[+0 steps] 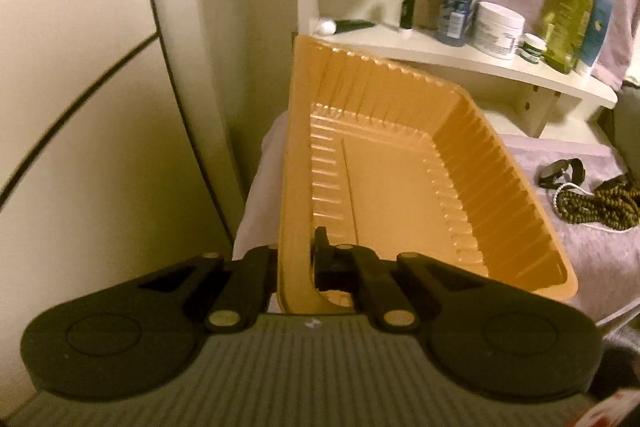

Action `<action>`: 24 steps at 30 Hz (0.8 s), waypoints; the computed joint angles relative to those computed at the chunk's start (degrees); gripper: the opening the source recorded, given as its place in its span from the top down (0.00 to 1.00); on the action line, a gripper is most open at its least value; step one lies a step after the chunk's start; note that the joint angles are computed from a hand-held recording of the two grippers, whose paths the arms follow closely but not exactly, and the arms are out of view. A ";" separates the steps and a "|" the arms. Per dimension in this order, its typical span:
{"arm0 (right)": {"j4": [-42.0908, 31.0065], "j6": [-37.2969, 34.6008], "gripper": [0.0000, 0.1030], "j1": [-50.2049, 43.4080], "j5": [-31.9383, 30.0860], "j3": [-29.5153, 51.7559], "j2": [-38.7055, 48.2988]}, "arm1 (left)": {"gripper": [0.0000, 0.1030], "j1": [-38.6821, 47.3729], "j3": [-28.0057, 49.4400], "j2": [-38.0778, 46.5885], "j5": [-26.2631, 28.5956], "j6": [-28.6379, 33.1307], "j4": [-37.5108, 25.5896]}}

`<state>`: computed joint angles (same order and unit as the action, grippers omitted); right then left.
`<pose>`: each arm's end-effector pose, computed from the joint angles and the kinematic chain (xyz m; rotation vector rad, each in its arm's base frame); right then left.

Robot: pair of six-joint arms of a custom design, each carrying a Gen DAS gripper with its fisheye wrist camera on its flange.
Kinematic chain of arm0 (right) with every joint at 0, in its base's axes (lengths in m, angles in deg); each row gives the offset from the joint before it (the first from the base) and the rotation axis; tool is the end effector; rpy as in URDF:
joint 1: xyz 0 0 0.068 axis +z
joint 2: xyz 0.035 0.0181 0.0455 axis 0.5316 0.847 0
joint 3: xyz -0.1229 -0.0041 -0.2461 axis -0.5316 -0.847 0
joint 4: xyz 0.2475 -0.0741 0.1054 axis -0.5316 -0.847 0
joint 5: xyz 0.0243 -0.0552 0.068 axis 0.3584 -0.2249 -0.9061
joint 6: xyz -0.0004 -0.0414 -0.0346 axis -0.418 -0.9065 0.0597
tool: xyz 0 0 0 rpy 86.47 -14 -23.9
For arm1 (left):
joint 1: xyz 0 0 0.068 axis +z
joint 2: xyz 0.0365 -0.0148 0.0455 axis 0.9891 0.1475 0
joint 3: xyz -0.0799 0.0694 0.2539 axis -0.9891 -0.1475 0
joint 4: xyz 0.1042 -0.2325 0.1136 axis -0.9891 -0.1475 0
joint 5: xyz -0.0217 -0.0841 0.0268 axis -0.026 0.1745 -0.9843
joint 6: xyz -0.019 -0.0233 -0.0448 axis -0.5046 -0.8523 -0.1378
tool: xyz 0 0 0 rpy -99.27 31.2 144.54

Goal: Organize jewelry
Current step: 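Hold the tray tilted with the left gripper while the right gripper approaches the black watch, then grasp the black watch strap with the right gripper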

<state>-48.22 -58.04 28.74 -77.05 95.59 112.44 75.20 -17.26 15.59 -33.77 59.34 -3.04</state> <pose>0.1837 -0.0138 0.2599 0.5256 2.2058 0.0689 0.3520 -0.0420 0.2632 0.3212 2.3509 -0.0935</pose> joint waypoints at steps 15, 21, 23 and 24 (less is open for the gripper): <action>18.98 -9.25 0.01 -5.14 -9.57 -3.27 8.55 | 0.97 -5.25 -5.79 -6.63 -8.71 3.26 4.83; 25.67 -10.89 0.28 -2.48 -8.75 2.25 21.04 | 0.97 -6.53 -5.79 -5.61 -9.29 2.36 6.73; 26.80 -12.86 0.37 -1.88 -7.85 4.60 25.31 | 0.97 -6.61 -5.59 -5.47 -9.65 2.34 6.67; 26.97 -13.48 0.40 -1.64 -7.50 5.94 27.44 | 0.97 -6.54 -5.43 -5.37 -9.61 2.10 6.51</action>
<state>-21.25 -71.53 27.10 -84.55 101.53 139.88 68.66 -22.69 10.22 -43.37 61.44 3.47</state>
